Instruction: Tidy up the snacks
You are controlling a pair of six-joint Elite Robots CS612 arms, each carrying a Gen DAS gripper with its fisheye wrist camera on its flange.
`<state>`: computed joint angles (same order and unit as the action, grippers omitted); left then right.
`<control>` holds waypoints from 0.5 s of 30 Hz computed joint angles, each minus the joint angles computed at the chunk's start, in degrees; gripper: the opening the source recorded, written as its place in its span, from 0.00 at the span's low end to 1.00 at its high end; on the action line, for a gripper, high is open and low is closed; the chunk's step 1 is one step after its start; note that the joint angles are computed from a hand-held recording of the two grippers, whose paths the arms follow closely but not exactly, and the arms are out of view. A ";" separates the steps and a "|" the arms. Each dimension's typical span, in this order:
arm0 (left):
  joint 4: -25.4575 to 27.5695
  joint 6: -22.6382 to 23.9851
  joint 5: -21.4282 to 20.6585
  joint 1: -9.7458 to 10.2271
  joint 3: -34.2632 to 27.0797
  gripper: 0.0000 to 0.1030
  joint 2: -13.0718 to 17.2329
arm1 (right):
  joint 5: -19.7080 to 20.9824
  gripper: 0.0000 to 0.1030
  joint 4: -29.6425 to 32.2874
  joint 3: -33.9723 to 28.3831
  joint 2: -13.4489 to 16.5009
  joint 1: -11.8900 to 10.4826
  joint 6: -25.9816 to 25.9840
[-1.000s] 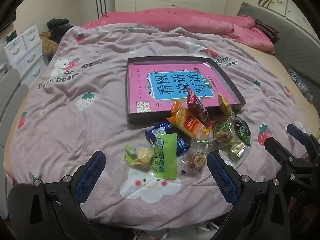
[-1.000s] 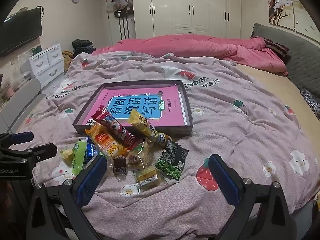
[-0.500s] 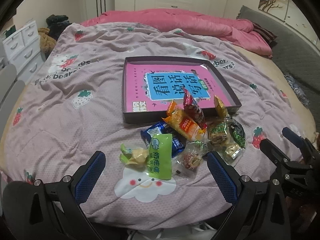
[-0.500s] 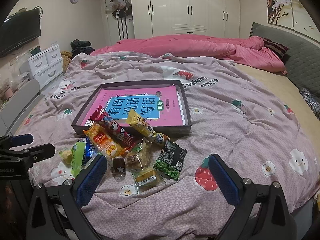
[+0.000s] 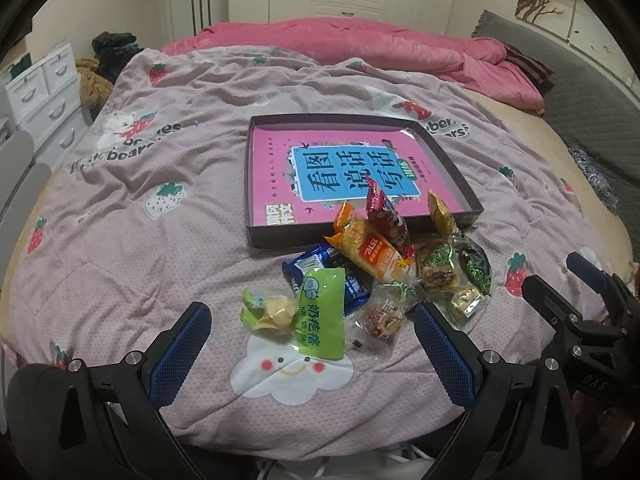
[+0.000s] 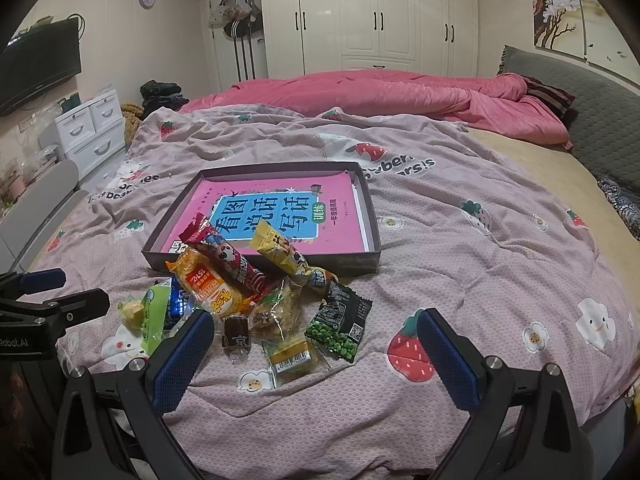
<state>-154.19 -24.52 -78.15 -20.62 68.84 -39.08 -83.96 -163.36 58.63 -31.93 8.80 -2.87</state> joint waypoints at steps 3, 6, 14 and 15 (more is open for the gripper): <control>-0.07 0.01 0.04 -0.01 0.13 0.98 -0.09 | 0.03 0.99 -0.06 0.03 -0.01 0.00 0.00; -0.19 -0.09 -0.08 -0.01 0.15 0.98 -0.08 | -0.01 0.99 -0.02 0.04 -0.01 0.00 -0.01; 0.06 0.21 -0.37 0.02 0.20 0.98 -0.17 | 0.02 0.99 0.00 0.04 -0.02 0.01 -0.02; 0.24 0.31 -0.35 0.00 0.14 0.98 -0.14 | 0.04 0.99 -0.01 0.02 0.00 -0.01 -0.05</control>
